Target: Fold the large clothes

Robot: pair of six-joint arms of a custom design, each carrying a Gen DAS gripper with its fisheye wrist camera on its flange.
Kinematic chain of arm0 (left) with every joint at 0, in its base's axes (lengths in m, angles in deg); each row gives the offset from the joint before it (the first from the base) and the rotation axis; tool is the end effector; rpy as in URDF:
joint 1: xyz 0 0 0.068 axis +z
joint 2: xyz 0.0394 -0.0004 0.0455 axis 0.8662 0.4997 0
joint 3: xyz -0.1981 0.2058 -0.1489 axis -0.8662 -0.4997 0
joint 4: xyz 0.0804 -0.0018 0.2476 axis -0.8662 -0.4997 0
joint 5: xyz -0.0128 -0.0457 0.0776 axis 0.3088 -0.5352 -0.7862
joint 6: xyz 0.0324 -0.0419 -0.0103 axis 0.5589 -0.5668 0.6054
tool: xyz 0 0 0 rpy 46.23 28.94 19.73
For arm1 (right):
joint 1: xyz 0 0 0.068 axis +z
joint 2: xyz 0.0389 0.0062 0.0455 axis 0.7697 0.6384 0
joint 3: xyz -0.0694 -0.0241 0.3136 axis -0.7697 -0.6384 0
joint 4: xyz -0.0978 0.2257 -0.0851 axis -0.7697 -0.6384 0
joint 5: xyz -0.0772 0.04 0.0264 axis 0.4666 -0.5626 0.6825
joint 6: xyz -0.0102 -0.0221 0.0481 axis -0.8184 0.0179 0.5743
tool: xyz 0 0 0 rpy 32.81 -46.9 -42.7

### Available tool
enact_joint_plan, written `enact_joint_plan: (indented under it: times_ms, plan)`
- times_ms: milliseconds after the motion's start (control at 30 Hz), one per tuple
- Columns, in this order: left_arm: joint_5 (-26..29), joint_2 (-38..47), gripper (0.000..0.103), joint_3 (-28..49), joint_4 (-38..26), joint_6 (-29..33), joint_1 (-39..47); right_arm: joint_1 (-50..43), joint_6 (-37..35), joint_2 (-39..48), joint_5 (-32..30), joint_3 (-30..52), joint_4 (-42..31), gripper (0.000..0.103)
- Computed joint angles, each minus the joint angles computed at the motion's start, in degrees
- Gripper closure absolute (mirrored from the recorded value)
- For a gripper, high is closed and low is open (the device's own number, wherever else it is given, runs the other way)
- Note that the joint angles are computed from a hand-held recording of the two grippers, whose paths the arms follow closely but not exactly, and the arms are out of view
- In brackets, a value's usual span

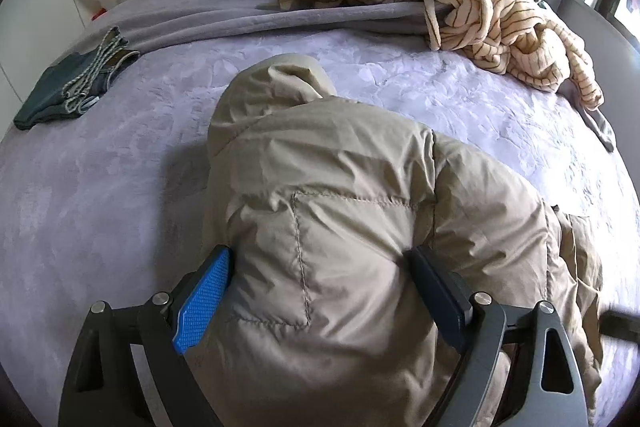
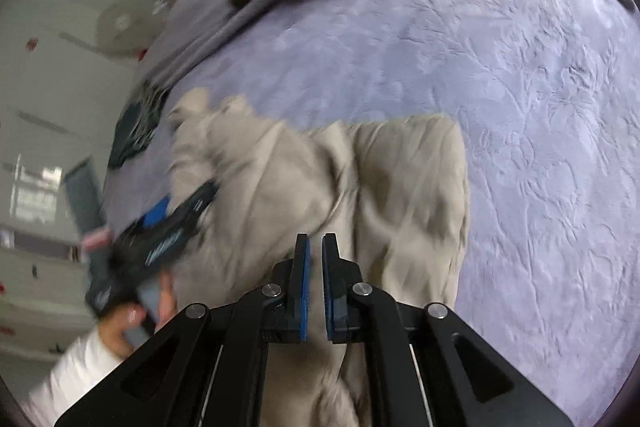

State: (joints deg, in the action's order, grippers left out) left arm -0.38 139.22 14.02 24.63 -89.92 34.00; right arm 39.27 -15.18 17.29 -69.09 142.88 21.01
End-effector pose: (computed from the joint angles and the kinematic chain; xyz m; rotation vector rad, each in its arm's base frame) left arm 0.3280 -0.1519 0.1340 -0.1216 2.6179 -0.0498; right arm 0.3105 -0.0420 0.1751 -0.0039 2.7994 0.7216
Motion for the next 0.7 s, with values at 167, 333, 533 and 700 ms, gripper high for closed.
enact_joint_plan:
  times_ms: [167,333,533,700]
  plan:
    - [-2.1,-5.4,0.013,-1.5,-4.2,0.2,-0.7,1.9,-4.2,-4.8,2.8,-6.2,-0.5,0.096]
    - [-4.1,-17.3,0.013,-9.5,-7.4,-0.7,-2.7,1.9,-4.7,-4.3,5.6,-11.1,2.9,0.096]
    - [-4.8,-24.4,0.013,-18.3,-12.0,-10.3,-8.7,1.3,-3.9,-1.9,6.8,-13.4,7.7,0.091]
    - [-2.3,-22.6,0.013,-21.6,-11.0,-14.2,-11.1,1.4,-3.5,-2.3,8.9,-14.5,8.0,0.081]
